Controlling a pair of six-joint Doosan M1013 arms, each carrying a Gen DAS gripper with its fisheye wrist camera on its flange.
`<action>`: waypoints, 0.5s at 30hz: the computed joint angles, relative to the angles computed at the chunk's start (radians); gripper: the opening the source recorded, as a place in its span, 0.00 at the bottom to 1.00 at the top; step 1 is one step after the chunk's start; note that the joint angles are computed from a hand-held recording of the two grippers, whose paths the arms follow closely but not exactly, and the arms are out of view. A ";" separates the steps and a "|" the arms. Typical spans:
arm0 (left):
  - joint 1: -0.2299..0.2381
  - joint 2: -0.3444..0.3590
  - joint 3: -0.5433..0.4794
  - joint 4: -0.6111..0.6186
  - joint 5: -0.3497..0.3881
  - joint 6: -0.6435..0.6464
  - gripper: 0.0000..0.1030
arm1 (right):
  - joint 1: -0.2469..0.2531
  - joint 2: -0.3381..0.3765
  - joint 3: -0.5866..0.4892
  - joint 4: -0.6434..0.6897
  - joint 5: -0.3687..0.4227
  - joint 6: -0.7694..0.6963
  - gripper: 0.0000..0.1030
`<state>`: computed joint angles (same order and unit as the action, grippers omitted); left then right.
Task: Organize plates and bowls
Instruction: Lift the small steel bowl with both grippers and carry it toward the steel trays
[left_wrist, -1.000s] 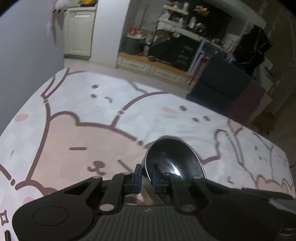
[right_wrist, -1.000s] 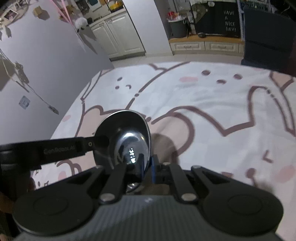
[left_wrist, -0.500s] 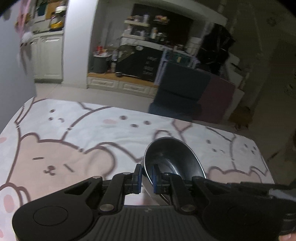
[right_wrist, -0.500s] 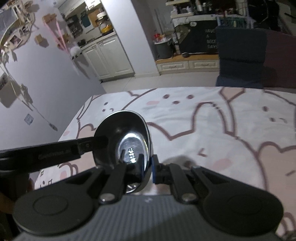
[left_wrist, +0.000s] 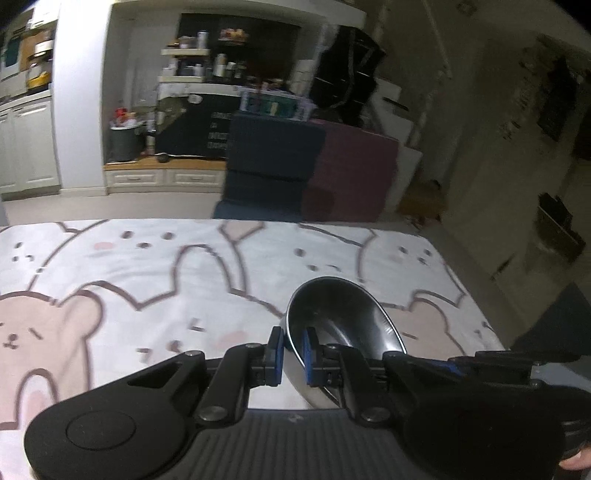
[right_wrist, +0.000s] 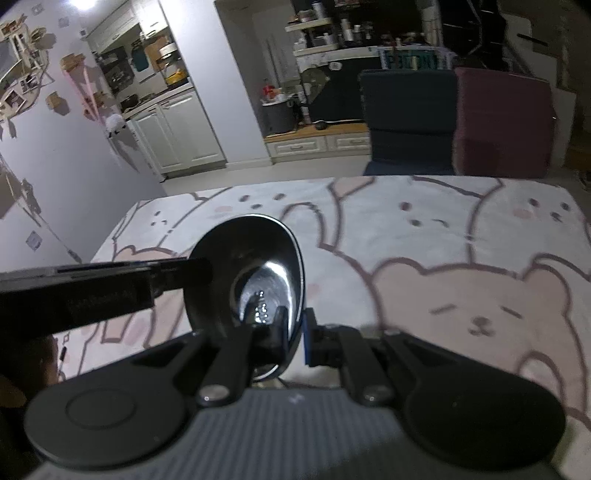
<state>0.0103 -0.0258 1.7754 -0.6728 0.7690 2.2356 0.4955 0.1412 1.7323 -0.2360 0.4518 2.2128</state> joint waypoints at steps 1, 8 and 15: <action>-0.014 -0.005 0.007 0.003 -0.001 -0.003 0.11 | -0.003 -0.010 0.016 -0.008 -0.005 0.013 0.09; -0.091 -0.024 0.053 -0.001 -0.009 -0.047 0.11 | -0.058 -0.099 0.131 0.005 -0.022 0.000 0.09; -0.147 -0.030 0.086 -0.005 -0.003 -0.091 0.11 | -0.107 -0.155 0.195 0.084 -0.006 -0.118 0.09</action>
